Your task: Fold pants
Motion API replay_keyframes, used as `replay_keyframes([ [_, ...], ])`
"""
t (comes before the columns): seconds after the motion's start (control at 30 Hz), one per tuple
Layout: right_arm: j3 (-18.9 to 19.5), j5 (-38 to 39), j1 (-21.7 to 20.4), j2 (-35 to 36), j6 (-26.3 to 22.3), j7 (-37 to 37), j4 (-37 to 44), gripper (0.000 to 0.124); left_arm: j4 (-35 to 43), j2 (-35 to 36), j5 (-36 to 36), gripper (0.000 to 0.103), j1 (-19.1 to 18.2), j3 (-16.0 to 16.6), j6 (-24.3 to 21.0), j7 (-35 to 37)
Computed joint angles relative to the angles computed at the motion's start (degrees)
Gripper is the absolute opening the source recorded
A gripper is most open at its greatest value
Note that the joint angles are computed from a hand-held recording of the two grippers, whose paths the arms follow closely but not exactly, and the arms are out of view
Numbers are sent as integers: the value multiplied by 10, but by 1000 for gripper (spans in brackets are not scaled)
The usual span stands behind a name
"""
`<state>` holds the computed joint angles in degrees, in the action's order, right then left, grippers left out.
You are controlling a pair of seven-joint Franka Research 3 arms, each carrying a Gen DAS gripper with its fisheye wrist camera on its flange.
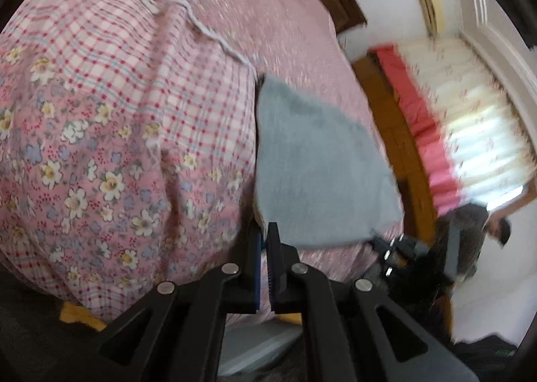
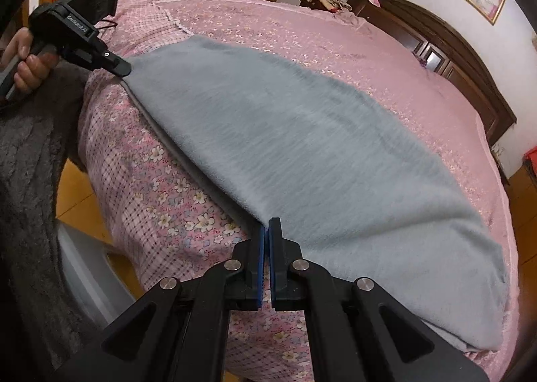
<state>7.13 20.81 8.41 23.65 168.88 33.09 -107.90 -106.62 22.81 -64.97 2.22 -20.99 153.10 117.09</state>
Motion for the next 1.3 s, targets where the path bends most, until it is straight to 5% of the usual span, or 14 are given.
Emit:
replay_keyframes([
  [0.13, 9, 24, -14, -6, -32, -2, 6, 3, -8, -13, -29, 3, 12, -4, 5, 24],
  [0.33, 30, 106, -40, -13, -61, -12, 6, 9, 7, -34, -60, 5, -17, -6, 52, 98],
  [0.4, 33, 144, -52, -30, -76, -18, -7, 12, 50, -8, 2, 16, -45, -1, 37, 75],
  [0.47, 61, 267, -92, -53, -30, -54, -30, 31, 124, 47, 98, 35, -74, 2, -3, 36],
  [0.6, 60, 509, -160, -64, 12, -67, -10, 47, 299, 167, 352, 28, -172, 82, -103, -121],
  [0.67, -8, 477, -150, -46, 21, 87, 10, 51, 329, 190, 363, 28, -162, 68, -121, -138],
  [0.7, -30, 463, -156, -33, -2, 146, 26, 51, 328, 192, 358, 19, -151, 58, -123, -148],
  [0.77, -42, 480, -186, 5, -36, 213, 71, 51, 309, 188, 342, 8, -126, 39, -116, -175],
  [0.83, -18, 545, -230, 37, -68, 186, 115, 50, 273, 177, 324, 3, -101, 13, -85, -178],
  [0.9, -7, 587, -250, 62, -96, 170, 150, 29, 228, 165, 301, 3, -76, -20, -43, -169],
  [0.93, -6, 595, -252, 70, -101, 161, 163, 4, 216, 162, 299, 3, -69, -32, -28, -169],
  [1.07, 2, 668, -250, 59, -43, 40, 169, 3, 205, 159, 325, 3, -59, -47, -13, -188],
  [1.17, -6, 724, -263, 53, -68, 21, 167, 3, 191, 154, 333, 3, -48, -58, -7, -193],
  [1.3, -56, 536, -206, 72, -60, 180, 169, 4, 164, 145, 316, 3, -19, -80, -1, -177],
])
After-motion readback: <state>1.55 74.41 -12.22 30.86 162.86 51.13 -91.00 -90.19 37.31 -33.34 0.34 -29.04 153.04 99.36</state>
